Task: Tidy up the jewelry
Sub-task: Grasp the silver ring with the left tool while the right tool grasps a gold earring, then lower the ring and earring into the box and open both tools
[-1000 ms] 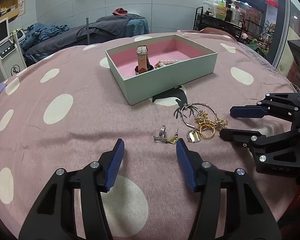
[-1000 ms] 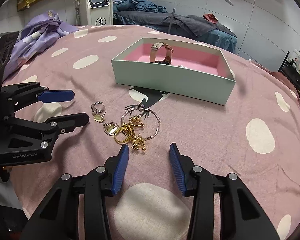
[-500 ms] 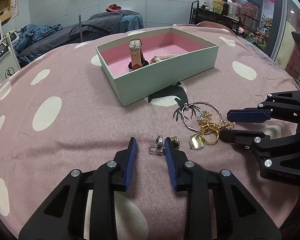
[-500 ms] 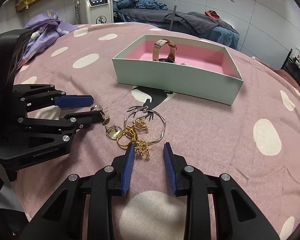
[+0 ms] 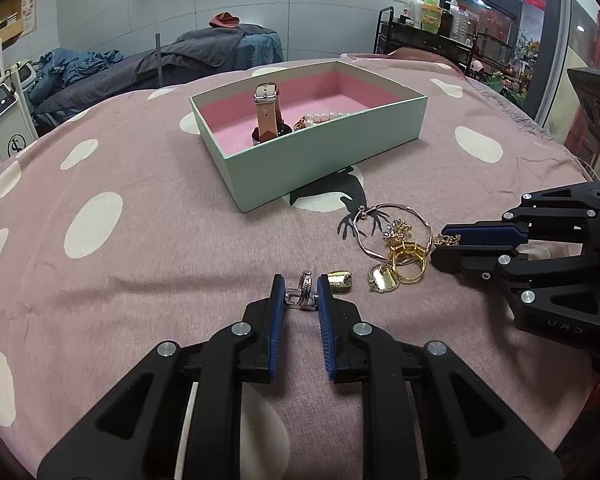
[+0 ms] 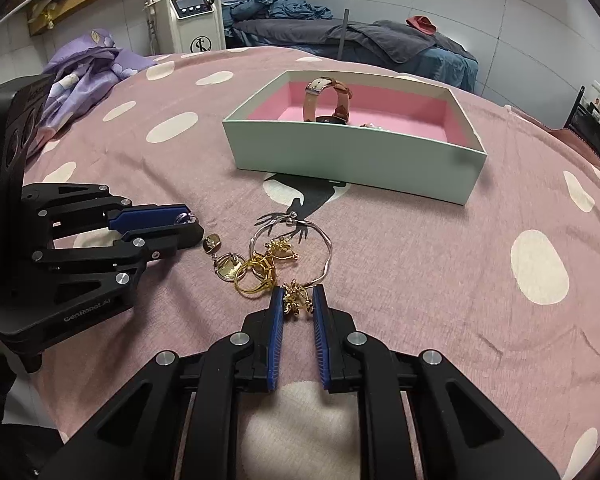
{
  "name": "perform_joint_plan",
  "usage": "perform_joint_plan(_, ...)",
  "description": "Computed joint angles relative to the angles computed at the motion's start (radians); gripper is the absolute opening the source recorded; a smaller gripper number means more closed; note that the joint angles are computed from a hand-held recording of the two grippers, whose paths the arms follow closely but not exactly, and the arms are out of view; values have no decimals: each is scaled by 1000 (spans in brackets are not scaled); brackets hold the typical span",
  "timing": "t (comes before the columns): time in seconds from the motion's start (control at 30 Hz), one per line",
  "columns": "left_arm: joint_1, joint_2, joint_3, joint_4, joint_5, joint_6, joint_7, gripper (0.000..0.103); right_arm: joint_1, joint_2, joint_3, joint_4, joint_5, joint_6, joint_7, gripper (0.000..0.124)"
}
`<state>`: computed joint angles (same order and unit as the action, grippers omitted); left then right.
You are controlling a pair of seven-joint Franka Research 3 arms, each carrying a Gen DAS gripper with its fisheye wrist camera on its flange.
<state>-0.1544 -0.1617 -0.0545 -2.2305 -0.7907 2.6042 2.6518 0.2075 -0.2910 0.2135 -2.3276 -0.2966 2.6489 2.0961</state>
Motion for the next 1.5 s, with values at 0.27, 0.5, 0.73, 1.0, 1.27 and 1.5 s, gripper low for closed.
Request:
perform_joint_plan(0.27, 0, -41, 24, -16, -43, -37, 27, 17, 1, -45, -10, -38, 55, 25, -16, 14)
perform_joint_plan(0.5, -5, -70, 40, -17, -74, -66, 56, 17, -9, -78, -4, -49, 90, 40, -46, 14)
perform_joint_plan(0.73, -9, -54, 36, 22, -83, -77, 61, 17, -32, -66, 6, -13, 82, 50, -66, 14)
perform_joint_plan(1.0, 17, 41, 4, 159, -64, -122, 2, 17, -42, -5, -20, 76, 81, 56, -102, 14)
perform_joint_plan(1.27, 58, 204, -70, 378, 58, -168, -134, 17, -43, 133, -68, 256, 61, -17, -134, 14)
perform_joint_plan(1.5, 89, 330, -136, 522, 237, -211, -274, 17, -7, 262, -131, 401, 99, -112, -176, 14)
